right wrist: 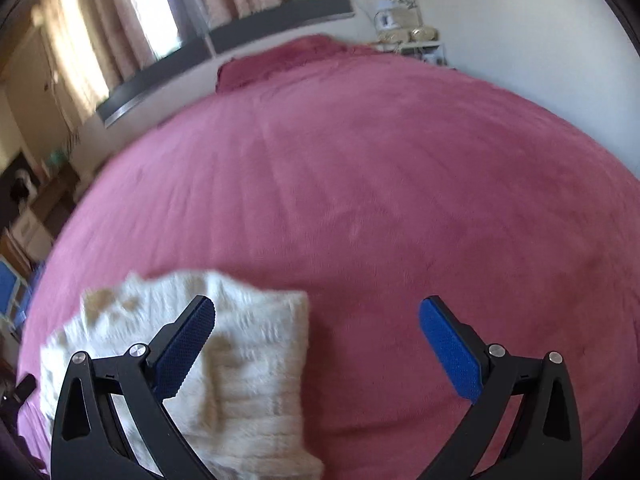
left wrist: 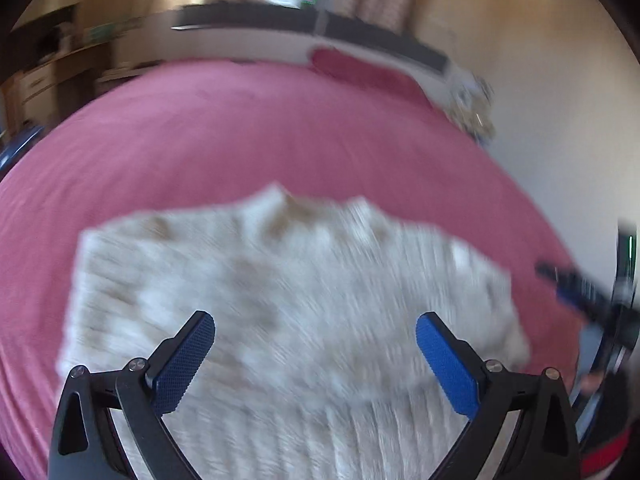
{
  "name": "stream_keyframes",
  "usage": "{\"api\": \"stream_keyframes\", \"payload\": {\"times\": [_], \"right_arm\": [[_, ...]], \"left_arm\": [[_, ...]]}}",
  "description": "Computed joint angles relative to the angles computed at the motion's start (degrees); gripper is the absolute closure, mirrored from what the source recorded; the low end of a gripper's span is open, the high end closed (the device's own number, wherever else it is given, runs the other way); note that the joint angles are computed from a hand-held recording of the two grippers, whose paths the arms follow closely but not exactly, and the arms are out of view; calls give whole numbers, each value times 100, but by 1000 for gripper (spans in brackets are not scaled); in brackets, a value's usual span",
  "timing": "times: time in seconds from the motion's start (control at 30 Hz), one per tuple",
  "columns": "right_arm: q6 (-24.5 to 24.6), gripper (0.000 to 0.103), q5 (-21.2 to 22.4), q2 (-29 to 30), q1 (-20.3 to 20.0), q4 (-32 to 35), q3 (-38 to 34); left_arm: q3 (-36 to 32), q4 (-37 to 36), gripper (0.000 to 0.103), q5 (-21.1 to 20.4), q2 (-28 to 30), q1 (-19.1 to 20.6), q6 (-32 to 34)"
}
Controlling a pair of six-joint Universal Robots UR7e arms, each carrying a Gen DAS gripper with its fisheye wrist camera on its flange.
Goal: Fold clothes
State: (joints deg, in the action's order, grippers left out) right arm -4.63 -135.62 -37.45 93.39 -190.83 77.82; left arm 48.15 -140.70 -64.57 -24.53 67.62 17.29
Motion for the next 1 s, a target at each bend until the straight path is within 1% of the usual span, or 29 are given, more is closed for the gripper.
{"api": "stream_keyframes", "payload": {"times": [0.1, 0.13, 0.17, 0.23, 0.27, 0.33, 0.37, 0.4, 0.43, 0.5, 0.53, 0.57, 0.6, 0.63, 0.7, 0.73, 0.77, 0.8, 0.93, 1.0], "right_arm": [[-479, 0, -522, 477, 120, 720, -644], [-706, 0, -723, 547, 150, 942, -740], [-926, 0, -922, 619, 179, 1161, -838], [-1234, 0, -1132, 668, 227, 1397, -851], [-1311, 0, -1223, 595, 249, 1415, -727], [-1216, 0, -1318, 314, 263, 1475, -415], [-977, 0, -1334, 127, 265, 1691, -224], [-937, 0, -1369, 101, 226, 1811, -264], [-932, 0, -1457, 44, 209, 1797, -184], [-887, 0, -1562, 31, 158, 1813, -152], [-780, 0, -1554, -18, 136, 1818, -36], [-669, 0, -1542, -67, 115, 1833, 79], [-475, 0, -1502, -123, 110, 2025, 196], [-294, 0, -1460, -171, 105, 2215, 300], [-202, 0, -1456, -105, 88, 2613, 230], [-277, 0, -1456, -31, 93, 2687, 142], [-412, 0, -1432, 81, 101, 2644, 22], [-438, 0, -1403, 136, 103, 2642, -41], [-539, 0, -1616, 454, 147, 2807, -362], [-692, 0, -1852, 539, 151, 2463, -453]], "left_arm": [[-48, 328, 0, 233, 208, 7, 130], [-89, 395, 0, 299, 263, 1, 176], [-79, 257, 0, 349, 278, -26, 344], [-116, 89, 0, 432, 311, -54, 556], [-159, 42, 0, 467, 331, -60, 621], [-245, 28, 0, 548, 392, -42, 637], [-318, 80, 0, 551, 432, -7, 589], [-320, 68, 0, 558, 426, -6, 565], [-217, -146, 0, 562, 377, -29, 625], [148, -920, 0, 489, 220, -108, 917], [309, -1299, 0, 426, 166, -141, 1121], [413, -1568, 0, 448, 149, -172, 1358], [456, -1729, 0, 490, 158, -196, 1574], [360, -1651, 0, 609, 249, -192, 1704], [71, -1195, 0, 649, 409, -126, 1565], [-137, -893, 0, 690, 528, -78, 1390], [-234, -736, 0, 738, 602, -58, 1276], [-335, -552, 0, 765, 670, -36, 1177], [-595, -175, 0, 738, 758, -2, 1069], [-638, -93, 0, 688, 761, 16, 1062]]}}
